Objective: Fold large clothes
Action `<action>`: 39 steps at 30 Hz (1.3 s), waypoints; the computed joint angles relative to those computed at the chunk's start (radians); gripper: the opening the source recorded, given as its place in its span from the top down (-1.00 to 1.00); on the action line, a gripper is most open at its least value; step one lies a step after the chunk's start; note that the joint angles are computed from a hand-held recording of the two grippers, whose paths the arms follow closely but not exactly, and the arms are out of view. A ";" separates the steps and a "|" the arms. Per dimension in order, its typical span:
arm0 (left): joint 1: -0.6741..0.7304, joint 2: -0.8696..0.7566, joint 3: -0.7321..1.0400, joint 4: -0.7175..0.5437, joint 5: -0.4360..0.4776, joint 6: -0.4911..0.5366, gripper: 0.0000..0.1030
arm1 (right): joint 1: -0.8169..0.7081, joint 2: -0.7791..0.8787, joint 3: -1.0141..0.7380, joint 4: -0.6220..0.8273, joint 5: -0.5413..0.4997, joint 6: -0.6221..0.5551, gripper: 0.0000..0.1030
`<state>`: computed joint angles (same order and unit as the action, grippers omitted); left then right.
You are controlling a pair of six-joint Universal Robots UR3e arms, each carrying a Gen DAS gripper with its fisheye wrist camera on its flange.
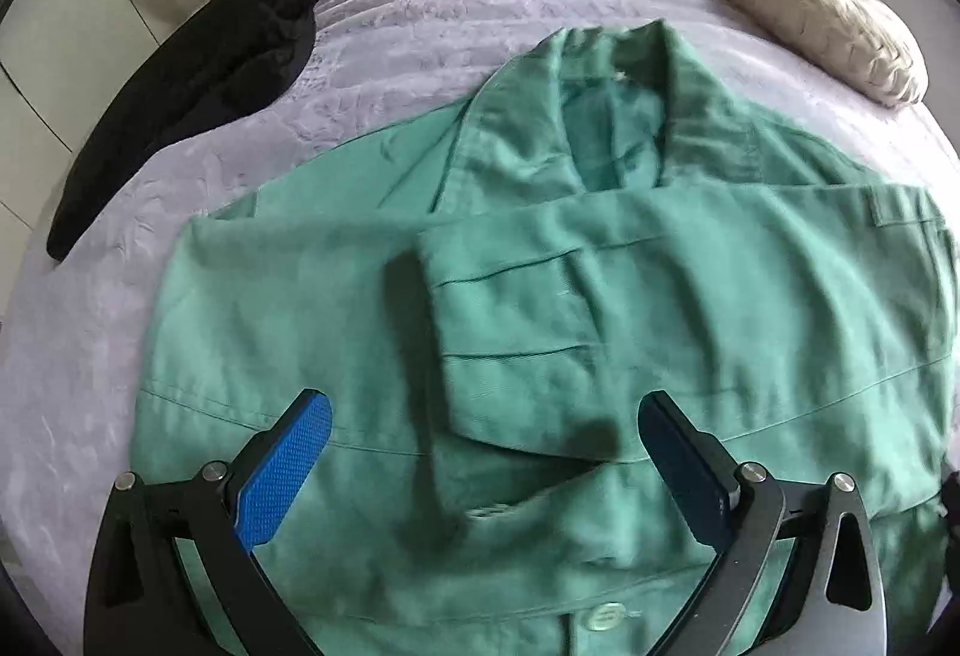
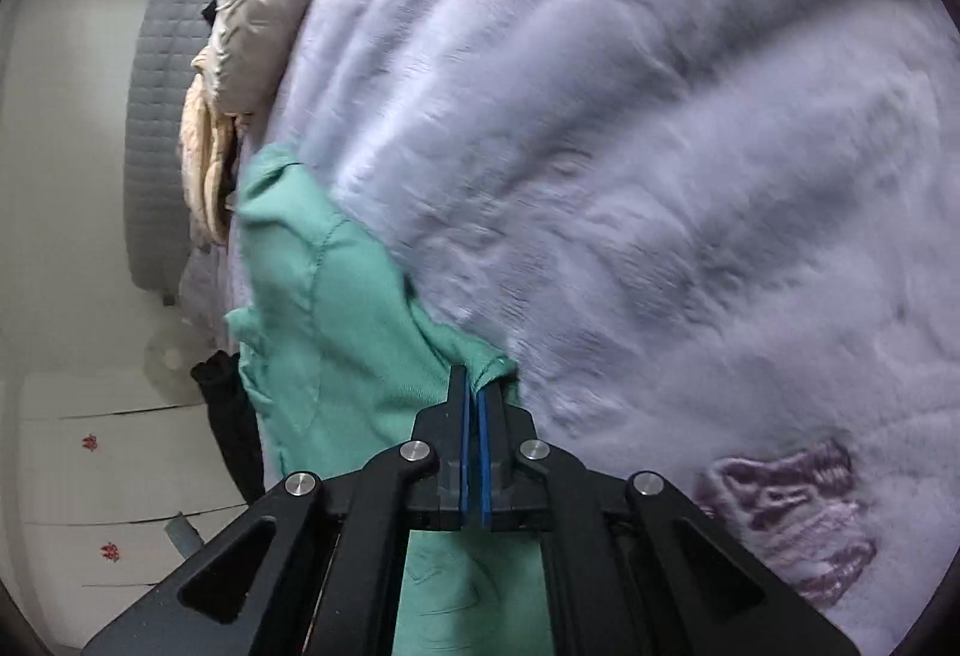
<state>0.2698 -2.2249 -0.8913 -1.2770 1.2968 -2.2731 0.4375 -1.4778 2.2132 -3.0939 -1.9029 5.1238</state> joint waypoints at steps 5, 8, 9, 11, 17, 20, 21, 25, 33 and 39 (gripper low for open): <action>-0.015 0.064 -0.089 0.049 -0.018 0.083 -0.99 | 0.000 -0.080 -0.050 0.205 0.047 -0.070 0.92; -0.010 0.052 -0.037 -0.016 -0.026 0.071 -0.99 | 0.026 -0.171 -0.161 0.504 0.020 -0.112 0.87; -0.008 0.047 -0.022 -0.029 -0.025 0.063 -0.99 | 0.037 -0.187 -0.202 0.571 -0.010 -0.137 0.84; 0.000 0.036 -0.007 -0.032 -0.021 0.049 -0.99 | 0.029 -0.214 -0.276 0.667 -0.054 -0.253 0.83; 0.014 0.006 -0.004 0.013 0.013 0.012 -0.99 | -0.305 -0.088 -0.382 0.490 0.257 -0.763 0.83; 0.025 -0.014 -0.004 0.031 0.031 0.010 -0.99 | -0.367 0.059 -0.490 0.478 0.333 -0.875 0.83; 0.027 -0.025 -0.007 0.043 0.039 0.012 -0.99 | -0.376 0.096 -0.517 0.495 0.340 -0.896 0.83; 0.047 -0.105 0.074 0.004 0.045 0.027 -0.99 | -0.402 0.138 -0.478 0.522 0.327 -0.899 0.95; 0.107 -0.184 0.293 -0.103 0.069 0.030 -0.99 | -0.381 -0.073 -0.382 0.704 0.251 -0.791 0.20; 0.175 -0.102 0.228 -0.131 0.063 0.089 -0.99 | -0.226 -0.077 -0.541 0.902 0.186 -0.751 -0.09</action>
